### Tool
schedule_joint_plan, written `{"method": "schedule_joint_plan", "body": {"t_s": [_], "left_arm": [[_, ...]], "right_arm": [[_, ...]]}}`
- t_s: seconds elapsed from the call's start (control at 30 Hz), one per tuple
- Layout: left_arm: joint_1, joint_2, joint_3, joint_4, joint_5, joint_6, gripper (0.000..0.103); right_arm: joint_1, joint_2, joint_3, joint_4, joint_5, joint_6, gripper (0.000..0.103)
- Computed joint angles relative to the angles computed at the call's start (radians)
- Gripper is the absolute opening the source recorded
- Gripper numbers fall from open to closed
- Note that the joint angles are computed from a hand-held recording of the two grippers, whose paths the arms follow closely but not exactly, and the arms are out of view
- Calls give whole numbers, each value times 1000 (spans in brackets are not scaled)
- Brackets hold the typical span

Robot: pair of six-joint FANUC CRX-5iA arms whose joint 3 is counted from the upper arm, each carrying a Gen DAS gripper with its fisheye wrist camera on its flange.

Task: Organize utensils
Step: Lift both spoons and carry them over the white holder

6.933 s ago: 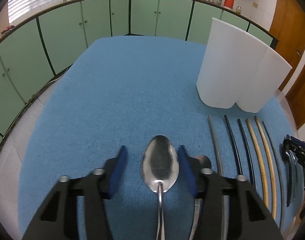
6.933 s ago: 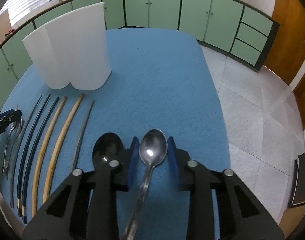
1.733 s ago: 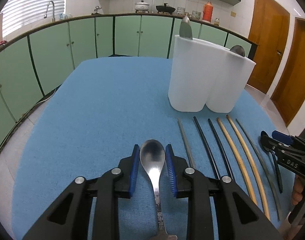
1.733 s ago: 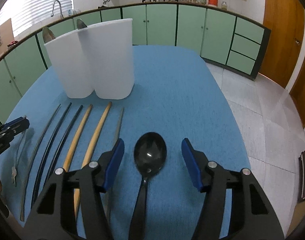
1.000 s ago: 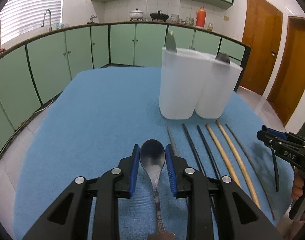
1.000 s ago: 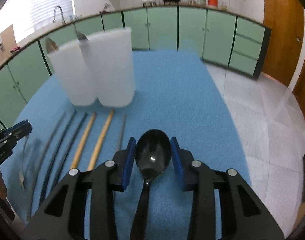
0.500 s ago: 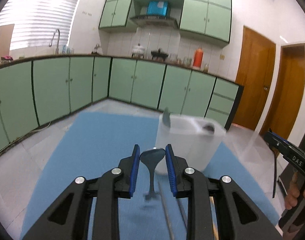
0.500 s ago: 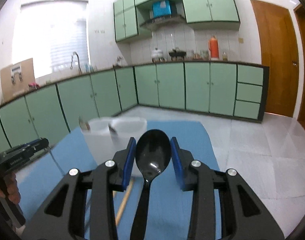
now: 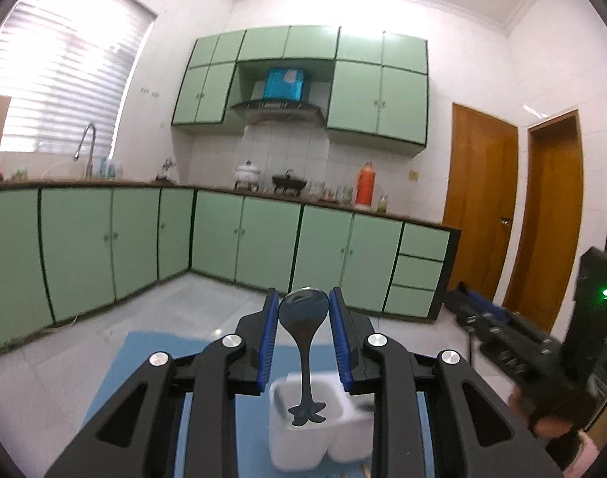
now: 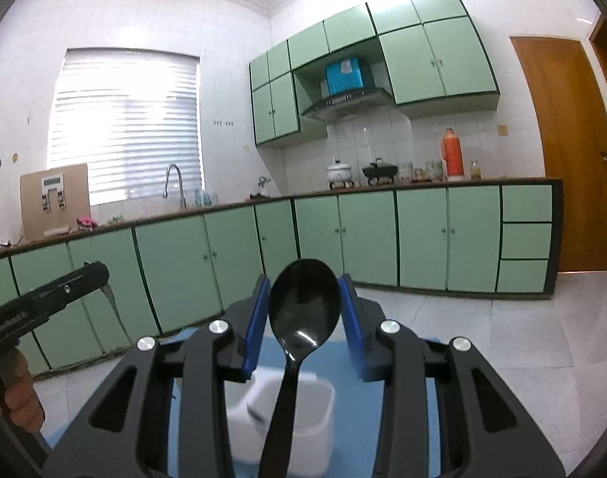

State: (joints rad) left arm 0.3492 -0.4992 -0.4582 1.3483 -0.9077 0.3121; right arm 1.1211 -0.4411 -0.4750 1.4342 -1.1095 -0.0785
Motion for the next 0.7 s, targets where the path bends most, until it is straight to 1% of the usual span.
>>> {"method": "schedule_joint_plan", "body": {"t_s": [0.13,0.27,0.47,0.6,0.7], "left_arm": [[-119,39,17,33,122,-47,26],[-184,75,20,27,188,-65,26],[-216,113,13,-7,226,-67,26],[-219,124,4,-30,227,-58,26],[-214,129,-3,-57,222,-53,26]], "right_arm": [[-109,38,8,19,92,-12,34],[-175,73,7,14,143,-33,34],[-228,110,10,-5,179,-44,34],[-241,131,12,-7,182,-43,34],[-232,141,8,-21,177,-34,34]]}}
